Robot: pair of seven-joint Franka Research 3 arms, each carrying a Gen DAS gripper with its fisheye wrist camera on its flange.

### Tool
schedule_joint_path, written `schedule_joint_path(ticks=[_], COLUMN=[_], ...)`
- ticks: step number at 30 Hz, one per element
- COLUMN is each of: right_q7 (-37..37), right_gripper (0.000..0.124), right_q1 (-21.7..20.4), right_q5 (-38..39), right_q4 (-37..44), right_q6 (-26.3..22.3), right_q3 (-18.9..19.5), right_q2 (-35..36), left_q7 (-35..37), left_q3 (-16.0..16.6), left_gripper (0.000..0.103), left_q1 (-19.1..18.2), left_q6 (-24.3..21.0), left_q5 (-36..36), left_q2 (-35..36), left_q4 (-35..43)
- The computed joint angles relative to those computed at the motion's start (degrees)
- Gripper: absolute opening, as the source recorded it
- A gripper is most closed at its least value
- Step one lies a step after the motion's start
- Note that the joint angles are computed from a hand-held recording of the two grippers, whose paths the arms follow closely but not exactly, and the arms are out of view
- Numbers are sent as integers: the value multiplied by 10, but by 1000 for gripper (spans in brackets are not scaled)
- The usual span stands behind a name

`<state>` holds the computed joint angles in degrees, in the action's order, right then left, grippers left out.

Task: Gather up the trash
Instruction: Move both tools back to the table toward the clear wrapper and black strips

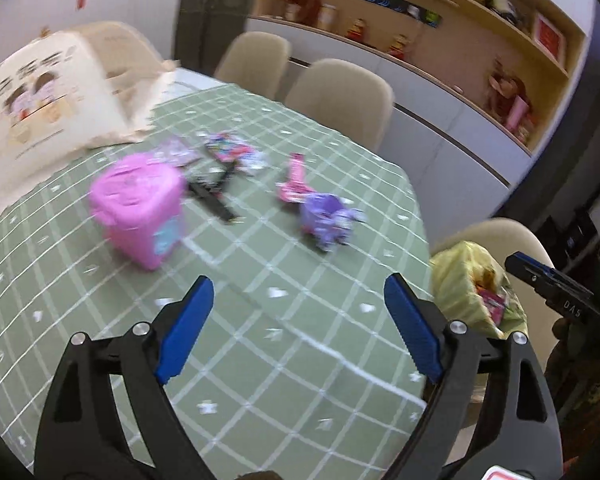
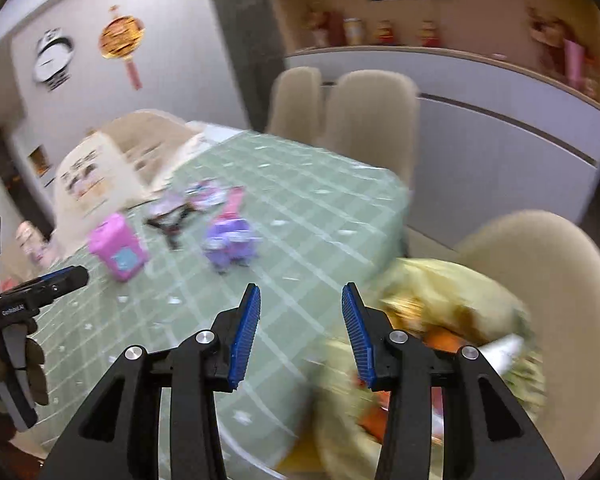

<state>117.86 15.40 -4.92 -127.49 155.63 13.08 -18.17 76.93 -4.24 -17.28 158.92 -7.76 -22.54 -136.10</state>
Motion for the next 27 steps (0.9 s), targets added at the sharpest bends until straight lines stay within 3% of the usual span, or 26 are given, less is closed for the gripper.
schedule_joint_path(ticks=[7, 10, 12, 14, 15, 17, 19, 24, 27], right_q7=[-114, -115, -102, -94, -95, -96, -100, -152, -137], right_gripper=[41, 41, 41, 41, 41, 41, 41, 44, 45], right_q1=[77, 99, 114, 123, 125, 130, 132, 120, 134], right_q5=[65, 52, 40, 43, 53, 64, 73, 137, 112], right_q4=[154, 222, 259, 287, 303, 320, 332, 376, 391], right_q6=[-12, -28, -39, -42, -43, -42, -36, -65, -72], right_q3=[-12, -18, -27, -37, -41, -49, -55, -49, -69], right_q2=[144, 204, 237, 266, 283, 302, 317, 359, 377], left_q7=[11, 50, 94, 182, 209, 269, 303, 397, 434], left_q3=[41, 71, 99, 158, 170, 200, 207, 202, 186], left_gripper=[83, 83, 85, 95, 95, 95, 95, 94, 85], left_q1=[45, 48, 34, -14, -23, -40, -34, -9, 28], left_q6=[7, 15, 23, 17, 8, -16, -43, -67, -143], left_q5=[15, 9, -12, -78, -100, -148, -164, -224, -254], left_q2=[-40, -40, -33, -11, 0, 43, 93, 229, 343], left_q4=[-34, -27, -16, 18, 33, 83, 136, 267, 388])
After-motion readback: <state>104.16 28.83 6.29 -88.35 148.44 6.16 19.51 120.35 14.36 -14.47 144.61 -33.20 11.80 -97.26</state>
